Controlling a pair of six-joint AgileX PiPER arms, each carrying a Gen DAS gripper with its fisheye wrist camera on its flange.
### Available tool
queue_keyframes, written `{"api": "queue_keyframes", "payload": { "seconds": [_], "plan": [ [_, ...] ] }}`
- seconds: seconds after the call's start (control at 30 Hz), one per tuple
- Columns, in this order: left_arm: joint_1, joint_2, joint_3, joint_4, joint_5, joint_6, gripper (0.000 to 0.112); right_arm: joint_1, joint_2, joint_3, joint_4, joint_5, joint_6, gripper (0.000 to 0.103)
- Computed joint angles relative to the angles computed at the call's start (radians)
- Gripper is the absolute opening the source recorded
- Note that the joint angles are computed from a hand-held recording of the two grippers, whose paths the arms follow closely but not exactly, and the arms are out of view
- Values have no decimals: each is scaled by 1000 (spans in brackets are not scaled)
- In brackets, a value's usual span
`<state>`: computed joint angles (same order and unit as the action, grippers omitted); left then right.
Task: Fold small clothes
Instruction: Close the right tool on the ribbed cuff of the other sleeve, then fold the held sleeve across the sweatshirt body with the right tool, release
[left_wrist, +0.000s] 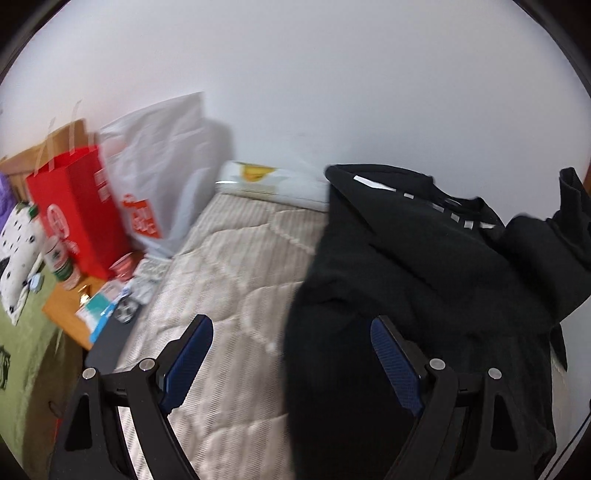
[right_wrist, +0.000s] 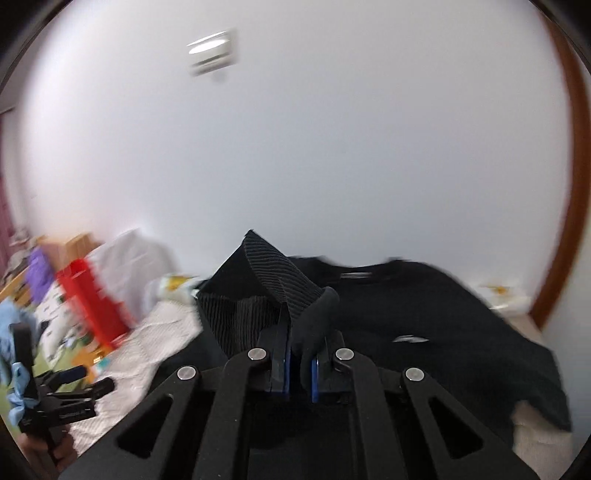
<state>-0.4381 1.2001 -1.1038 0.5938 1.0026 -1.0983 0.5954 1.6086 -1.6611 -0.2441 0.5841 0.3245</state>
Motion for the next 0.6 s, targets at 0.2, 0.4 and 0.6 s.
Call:
{"api": "queue_keyframes", "payload": {
  "seconds": [0.2, 0.4, 0.6],
  "plan": [
    [-54, 157, -111, 39, 8, -7, 87, -282, 0, 55, 326, -22, -276, 7],
    [-13, 237, -140, 12, -11, 0, 87, -437, 66, 117, 560, 15, -520, 13],
    [21, 292, -166, 25, -4, 15, 87, -491, 104, 153, 518, 33, -505, 54]
  ]
}}
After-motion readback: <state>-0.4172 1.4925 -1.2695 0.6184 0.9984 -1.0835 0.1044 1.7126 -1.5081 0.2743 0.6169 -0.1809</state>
